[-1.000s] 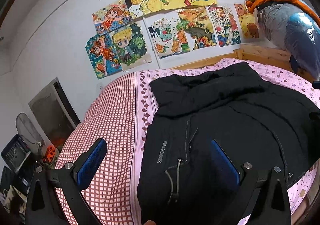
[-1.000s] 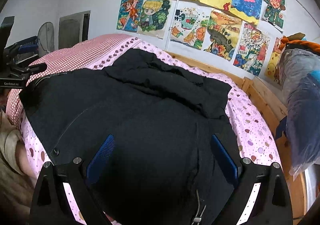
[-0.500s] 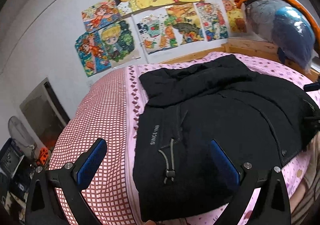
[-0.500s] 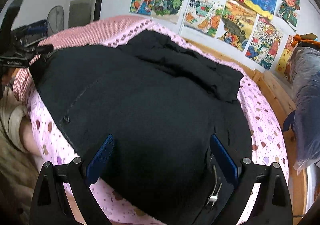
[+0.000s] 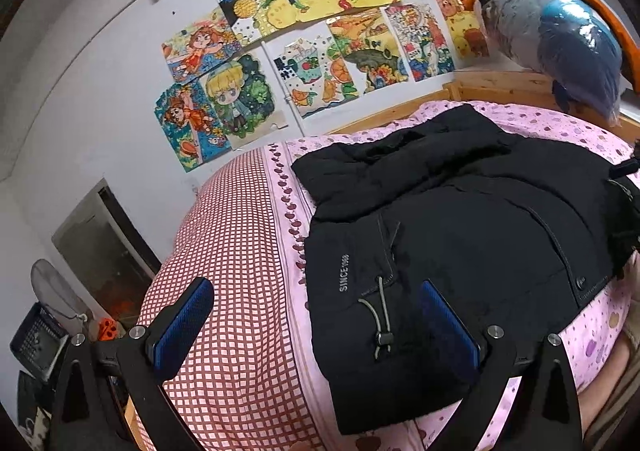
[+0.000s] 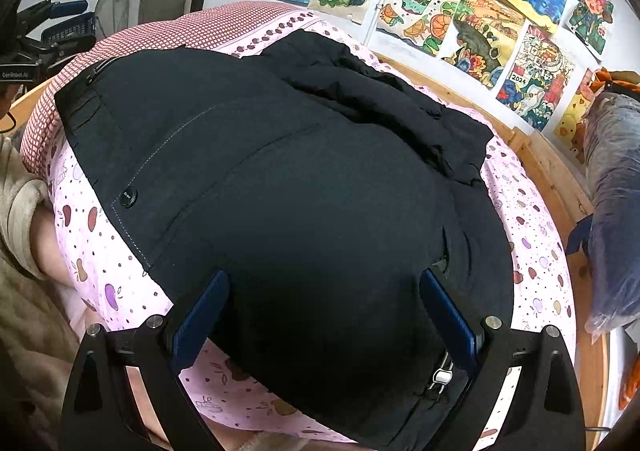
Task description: Fold large clothes
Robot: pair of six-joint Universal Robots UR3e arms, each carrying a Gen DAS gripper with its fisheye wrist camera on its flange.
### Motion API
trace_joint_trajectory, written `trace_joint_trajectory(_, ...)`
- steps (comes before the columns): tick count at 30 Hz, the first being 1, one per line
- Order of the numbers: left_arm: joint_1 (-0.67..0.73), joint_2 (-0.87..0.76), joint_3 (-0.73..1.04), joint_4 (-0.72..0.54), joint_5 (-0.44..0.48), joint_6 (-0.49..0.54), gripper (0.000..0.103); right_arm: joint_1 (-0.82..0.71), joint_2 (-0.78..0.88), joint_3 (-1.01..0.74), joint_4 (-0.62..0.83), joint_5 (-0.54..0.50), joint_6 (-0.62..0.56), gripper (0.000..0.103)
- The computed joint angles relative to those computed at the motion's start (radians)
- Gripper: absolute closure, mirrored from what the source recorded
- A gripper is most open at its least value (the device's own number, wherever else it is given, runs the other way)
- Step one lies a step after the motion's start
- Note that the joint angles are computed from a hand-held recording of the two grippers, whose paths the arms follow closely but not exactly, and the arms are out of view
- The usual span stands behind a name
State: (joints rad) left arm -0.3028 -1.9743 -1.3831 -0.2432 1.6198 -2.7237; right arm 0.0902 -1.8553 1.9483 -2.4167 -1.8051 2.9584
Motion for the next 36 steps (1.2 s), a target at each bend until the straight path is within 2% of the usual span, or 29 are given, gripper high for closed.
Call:
trace_joint_trajectory(5,0.012,0.022,-0.029,-0.070,-0.065,0.011,0.000,-0.002,0.001,0.000,0.009,0.005,0.004,0.009)
trace_joint_trajectory(11,-0.015,0.016,-0.078,-0.072,-0.115,0.086,0.000,0.012,-0.003,0.010,0.020,-0.002,0.010,0.009)
trace_joint_trajectory(21,-0.093,-0.024,-0.159,-0.016,-0.084,0.240,0.000,-0.018,-0.061,0.080,0.036,0.047,-0.010,0.009)
trace_joint_trajectory(29,-0.119,-0.058,-0.164,0.015,-0.048,0.248,0.000,0.020,-0.071,0.130,0.012,0.009,-0.055,0.009)
trace_joint_trajectory(36,-0.110,-0.074,-0.145,0.007,-0.062,0.223,0.000,0.052,-0.042,0.142,-0.008,-0.019,-0.027,0.009)
